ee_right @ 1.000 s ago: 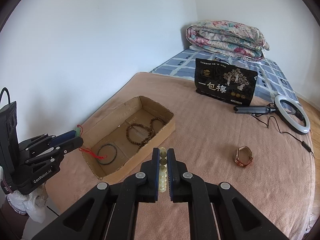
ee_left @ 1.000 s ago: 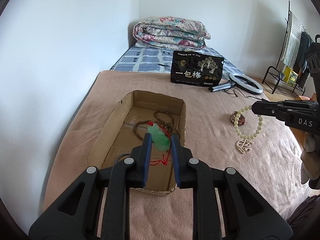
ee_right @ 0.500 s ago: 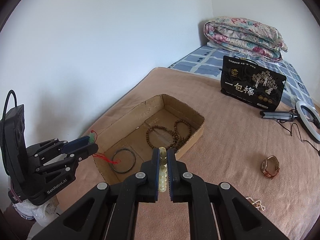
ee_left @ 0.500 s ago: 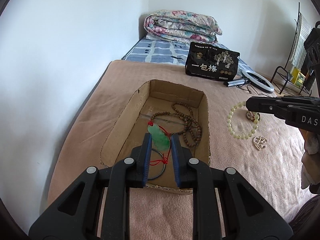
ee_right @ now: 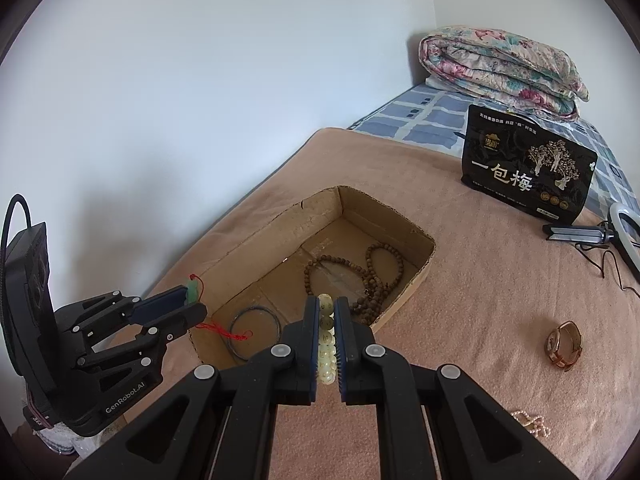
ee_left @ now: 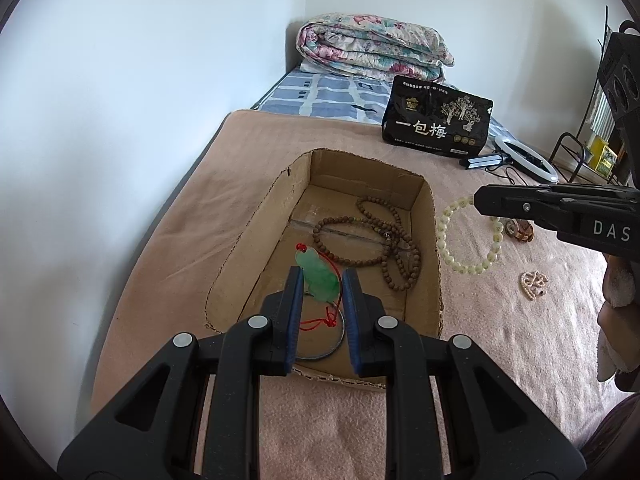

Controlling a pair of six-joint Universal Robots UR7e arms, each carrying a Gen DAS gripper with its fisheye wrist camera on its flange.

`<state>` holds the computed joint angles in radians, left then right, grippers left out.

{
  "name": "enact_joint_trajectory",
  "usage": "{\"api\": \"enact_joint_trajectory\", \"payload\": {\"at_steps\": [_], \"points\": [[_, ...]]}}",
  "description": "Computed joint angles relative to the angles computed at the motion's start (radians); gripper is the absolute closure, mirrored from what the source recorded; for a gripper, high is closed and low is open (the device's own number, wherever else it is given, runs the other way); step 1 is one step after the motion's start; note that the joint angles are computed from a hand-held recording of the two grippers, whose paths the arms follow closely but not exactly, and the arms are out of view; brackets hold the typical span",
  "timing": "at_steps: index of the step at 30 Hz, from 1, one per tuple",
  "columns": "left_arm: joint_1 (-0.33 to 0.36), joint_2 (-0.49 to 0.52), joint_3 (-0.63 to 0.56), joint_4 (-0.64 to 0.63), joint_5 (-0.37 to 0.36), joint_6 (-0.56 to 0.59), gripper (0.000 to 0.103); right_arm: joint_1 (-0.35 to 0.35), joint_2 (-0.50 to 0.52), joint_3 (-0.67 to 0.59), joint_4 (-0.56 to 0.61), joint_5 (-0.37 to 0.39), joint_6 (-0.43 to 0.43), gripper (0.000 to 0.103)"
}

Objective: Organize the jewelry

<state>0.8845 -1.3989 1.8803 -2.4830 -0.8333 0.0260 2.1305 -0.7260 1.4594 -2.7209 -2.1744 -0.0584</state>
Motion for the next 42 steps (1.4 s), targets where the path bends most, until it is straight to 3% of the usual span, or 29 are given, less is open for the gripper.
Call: {"api": "enact_joint_trajectory", "payload": {"at_steps": [24, 28, 29, 30, 31, 32, 37, 42], "points": [[0.035, 0.013, -0.015, 0.014, -0.016, -0.025, 0.084, -0.012, 0.075, -0.063, 0.034, -0.002, -0.017, 0.097], [0.037, 0.014, -0.013, 0.011, -0.015, -0.036, 0.084, -0.004, 0.079, -0.061, 0.004, -0.028, -0.033, 0.069], [0.037, 0.014, -0.014, 0.014, -0.015, -0.036, 0.079, -0.003, 0.079, -0.060, -0.001, -0.033, -0.037, 0.065], [0.036, 0.014, -0.013, 0.016, -0.012, -0.037, 0.071, -0.001, 0.079, -0.060, -0.004, -0.038, -0.041, 0.061], [0.034, 0.013, -0.009, 0.009, -0.005, -0.038, 0.049, 0.002, 0.081, -0.060, -0.009, -0.047, -0.048, 0.046], [0.032, 0.010, -0.002, -0.010, -0.001, -0.032, 0.038, 0.006, 0.083, -0.058, -0.023, -0.059, -0.058, 0.031], [0.024, 0.006, 0.005, -0.021, 0.017, -0.033, 0.038, 0.023, 0.088, -0.042, -0.112, -0.108, -0.115, 0.012], [0.019, 0.005, 0.009, -0.017, 0.025, -0.034, 0.038, 0.032, 0.087, -0.036, -0.144, -0.132, -0.137, 0.007]]}}
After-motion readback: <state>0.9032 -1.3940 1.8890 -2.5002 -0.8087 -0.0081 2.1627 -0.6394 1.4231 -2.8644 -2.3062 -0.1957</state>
